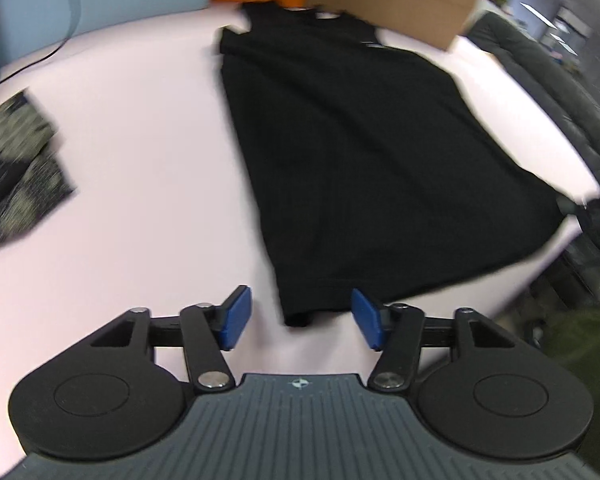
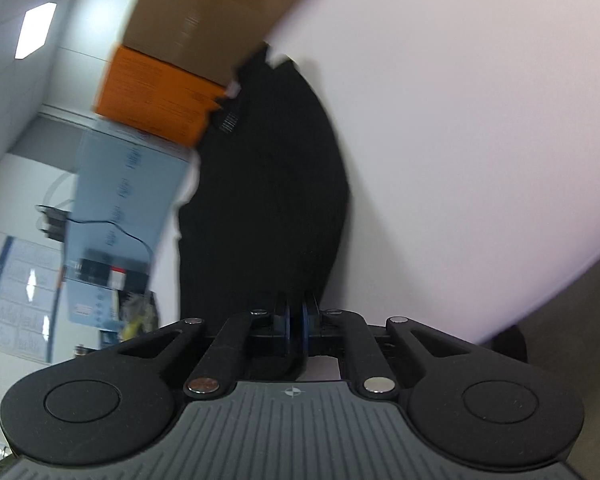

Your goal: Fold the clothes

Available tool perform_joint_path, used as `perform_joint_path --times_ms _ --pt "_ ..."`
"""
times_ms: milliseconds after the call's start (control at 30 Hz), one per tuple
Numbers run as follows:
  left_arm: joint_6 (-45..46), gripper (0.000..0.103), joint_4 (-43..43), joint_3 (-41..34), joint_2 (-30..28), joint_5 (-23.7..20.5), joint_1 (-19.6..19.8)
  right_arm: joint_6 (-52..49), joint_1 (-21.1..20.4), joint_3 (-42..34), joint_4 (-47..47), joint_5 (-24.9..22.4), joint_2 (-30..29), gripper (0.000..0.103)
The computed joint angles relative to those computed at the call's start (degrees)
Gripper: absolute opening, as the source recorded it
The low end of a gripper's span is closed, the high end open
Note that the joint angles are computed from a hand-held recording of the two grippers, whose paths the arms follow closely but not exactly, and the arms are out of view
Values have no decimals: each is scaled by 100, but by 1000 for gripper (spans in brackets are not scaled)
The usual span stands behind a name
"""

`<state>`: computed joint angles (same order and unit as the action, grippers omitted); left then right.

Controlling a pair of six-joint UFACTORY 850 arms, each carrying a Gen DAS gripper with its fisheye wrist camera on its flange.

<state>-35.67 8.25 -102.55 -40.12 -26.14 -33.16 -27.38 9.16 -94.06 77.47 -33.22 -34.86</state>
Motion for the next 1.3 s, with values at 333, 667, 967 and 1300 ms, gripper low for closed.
perform_joint_path --times_ms 333,667,967,1300 --pt "-559 64 1378 150 70 -258 -205 1231 -250 195 -1019 -53 149 14" --pt "185 45 3654 -293 -405 -699 -547 1766 116 -804 -2347 -185 -524 56" --pt "851 3 4775 -35 179 -528 -605 399 -49 -821 -1230 -315 -170 4" --pt "3137 1 2255 183 451 -582 -516 1440 -113 -1012 -2565 -1218 -451 4"
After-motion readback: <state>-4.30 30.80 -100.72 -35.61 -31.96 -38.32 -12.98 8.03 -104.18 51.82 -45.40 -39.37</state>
